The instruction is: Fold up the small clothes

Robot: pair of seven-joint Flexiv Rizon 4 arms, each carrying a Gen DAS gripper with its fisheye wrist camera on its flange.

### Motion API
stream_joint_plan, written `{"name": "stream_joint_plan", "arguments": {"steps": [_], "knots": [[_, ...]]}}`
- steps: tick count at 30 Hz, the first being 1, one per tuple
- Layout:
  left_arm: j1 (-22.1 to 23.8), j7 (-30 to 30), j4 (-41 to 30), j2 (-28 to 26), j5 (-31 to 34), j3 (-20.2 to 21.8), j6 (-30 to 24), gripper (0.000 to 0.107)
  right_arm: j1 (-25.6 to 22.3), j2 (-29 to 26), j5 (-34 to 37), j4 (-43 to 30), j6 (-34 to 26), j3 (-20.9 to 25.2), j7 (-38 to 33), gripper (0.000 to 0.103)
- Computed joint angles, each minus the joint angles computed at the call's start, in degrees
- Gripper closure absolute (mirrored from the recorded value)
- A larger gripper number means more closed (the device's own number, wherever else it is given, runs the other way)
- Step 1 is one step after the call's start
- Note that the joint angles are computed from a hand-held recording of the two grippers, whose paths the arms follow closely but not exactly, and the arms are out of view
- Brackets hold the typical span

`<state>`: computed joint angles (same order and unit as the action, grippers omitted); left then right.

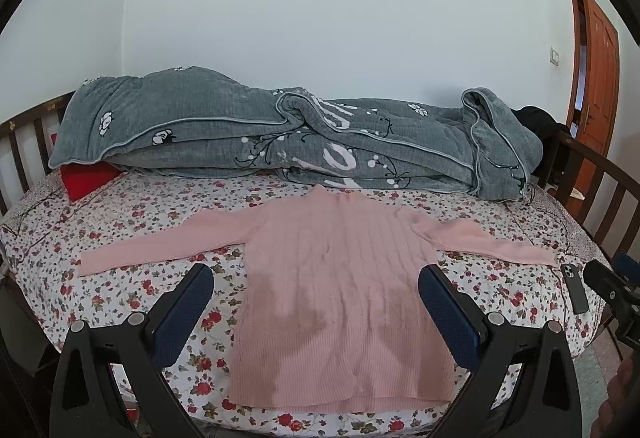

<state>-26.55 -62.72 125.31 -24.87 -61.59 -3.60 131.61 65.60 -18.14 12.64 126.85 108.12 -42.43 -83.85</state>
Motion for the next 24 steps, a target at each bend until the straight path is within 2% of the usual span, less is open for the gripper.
{"name": "stream_joint_plan", "arguments": {"steps": [3,7,16,24], "knots": [[0.2,0.0,0.1,0.0,0.2,0.1,0.0,0.004,0.2,-0.2,0.3,0.0,0.3,-0.3,0.0,0.000],[0.4,-0.5,0.3,0.1,0.5,0.1,0.1,0.004,-1.4,-0.1,0.3,-0.5,0.3,1.5,0.2,0.000],[3.6,-5.8,1.5,-0.4,7.2,1.2,-1.6,0.004,-3.0,-1.4,1.4,-2.0,1.4,3.9,-1.1,0.000],[6.6,-10.1,1.2,-2.3,14.0,3.0,-3.4,0.004,-1.3,-6.5,3.9,-5.0,1.9,1.6,-2.0,0.000]]}}
